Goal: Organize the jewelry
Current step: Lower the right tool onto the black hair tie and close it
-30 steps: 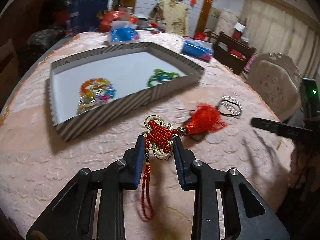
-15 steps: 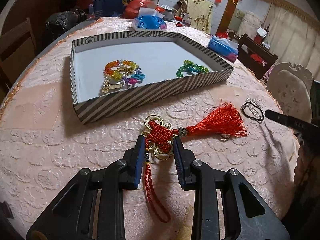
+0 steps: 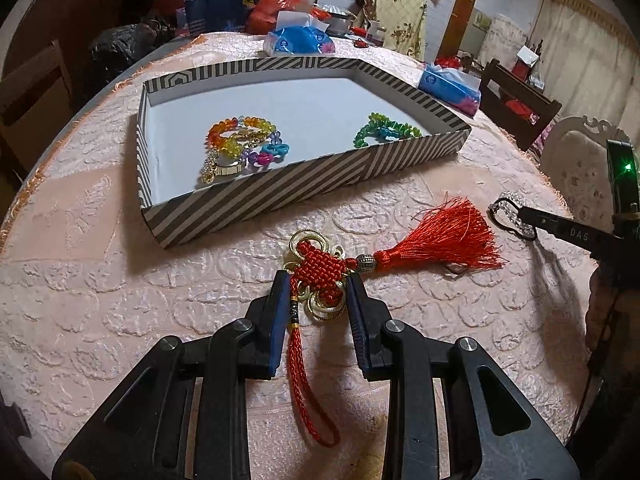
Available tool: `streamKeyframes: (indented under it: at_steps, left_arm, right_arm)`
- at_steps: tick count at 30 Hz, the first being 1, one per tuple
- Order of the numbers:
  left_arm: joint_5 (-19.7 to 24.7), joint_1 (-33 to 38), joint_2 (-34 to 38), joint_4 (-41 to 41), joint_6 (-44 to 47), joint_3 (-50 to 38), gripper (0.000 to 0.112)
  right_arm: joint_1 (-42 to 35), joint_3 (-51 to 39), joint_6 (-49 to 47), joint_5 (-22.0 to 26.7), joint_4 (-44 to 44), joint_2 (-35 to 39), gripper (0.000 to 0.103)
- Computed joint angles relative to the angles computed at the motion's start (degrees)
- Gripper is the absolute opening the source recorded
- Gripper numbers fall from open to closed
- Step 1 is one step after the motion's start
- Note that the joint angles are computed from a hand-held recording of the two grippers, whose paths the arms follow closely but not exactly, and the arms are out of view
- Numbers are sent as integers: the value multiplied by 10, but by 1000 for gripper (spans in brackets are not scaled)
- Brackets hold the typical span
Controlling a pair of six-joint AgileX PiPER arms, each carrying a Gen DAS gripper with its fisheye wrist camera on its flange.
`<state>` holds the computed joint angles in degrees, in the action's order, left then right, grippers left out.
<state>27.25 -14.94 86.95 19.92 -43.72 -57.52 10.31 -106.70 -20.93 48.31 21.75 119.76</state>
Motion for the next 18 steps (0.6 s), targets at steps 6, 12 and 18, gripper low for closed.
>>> streamKeyframes:
  at_steps: [6,12,18]
  left_arm:
    - [4,-3,3,10,-8,-2,27]
    - [16,-11,7,31,-25,-8,27]
    - [36,-24,12,62,-49,-17,27]
  right_arm:
    - [-10,55,-27,-40,42,-43,3]
    - [-41,169,-88,-65,155,-136,3]
    - [-32,225,-70,-46,153,-167,3]
